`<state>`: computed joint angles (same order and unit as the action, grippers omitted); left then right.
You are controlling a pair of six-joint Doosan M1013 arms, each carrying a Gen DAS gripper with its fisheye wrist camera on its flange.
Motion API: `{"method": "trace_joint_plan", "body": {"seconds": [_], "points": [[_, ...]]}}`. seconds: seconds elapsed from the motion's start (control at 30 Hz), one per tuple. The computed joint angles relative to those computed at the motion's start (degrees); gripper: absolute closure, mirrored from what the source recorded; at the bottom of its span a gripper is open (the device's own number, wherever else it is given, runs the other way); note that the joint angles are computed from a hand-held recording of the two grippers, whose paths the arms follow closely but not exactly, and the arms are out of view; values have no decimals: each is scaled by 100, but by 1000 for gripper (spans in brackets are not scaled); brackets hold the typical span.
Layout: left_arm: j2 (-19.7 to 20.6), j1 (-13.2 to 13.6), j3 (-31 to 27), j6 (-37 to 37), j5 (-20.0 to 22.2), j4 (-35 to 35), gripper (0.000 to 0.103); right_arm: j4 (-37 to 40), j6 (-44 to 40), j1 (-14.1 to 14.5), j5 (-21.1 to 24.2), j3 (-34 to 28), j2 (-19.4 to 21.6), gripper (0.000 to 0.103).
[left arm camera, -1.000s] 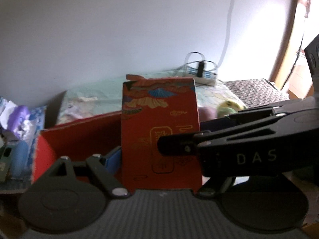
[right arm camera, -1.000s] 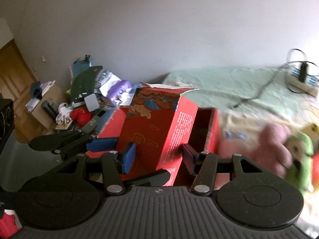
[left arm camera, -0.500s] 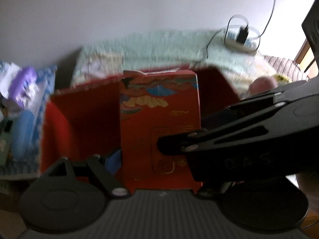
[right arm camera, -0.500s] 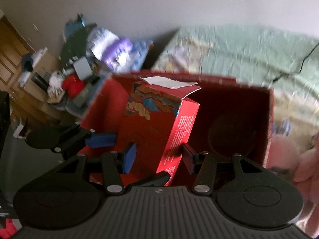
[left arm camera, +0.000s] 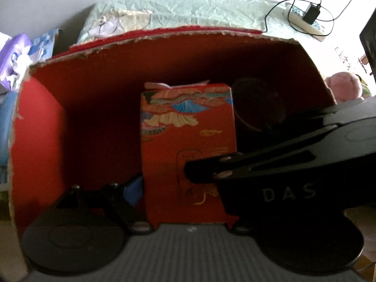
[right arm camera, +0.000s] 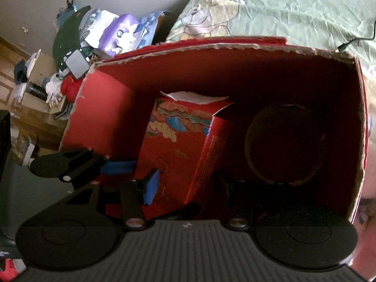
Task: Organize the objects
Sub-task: 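Lower the gift box into the red cardboard box with the right gripper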
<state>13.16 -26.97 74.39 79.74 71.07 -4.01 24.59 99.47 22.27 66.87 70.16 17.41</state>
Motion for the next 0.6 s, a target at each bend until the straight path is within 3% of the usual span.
{"method": "trace_joint_plan", "body": {"seconds": [0.6], "points": [[170,123,-108,144,215,-537,22,-628,470,93,-291,129,-76,46]]}}
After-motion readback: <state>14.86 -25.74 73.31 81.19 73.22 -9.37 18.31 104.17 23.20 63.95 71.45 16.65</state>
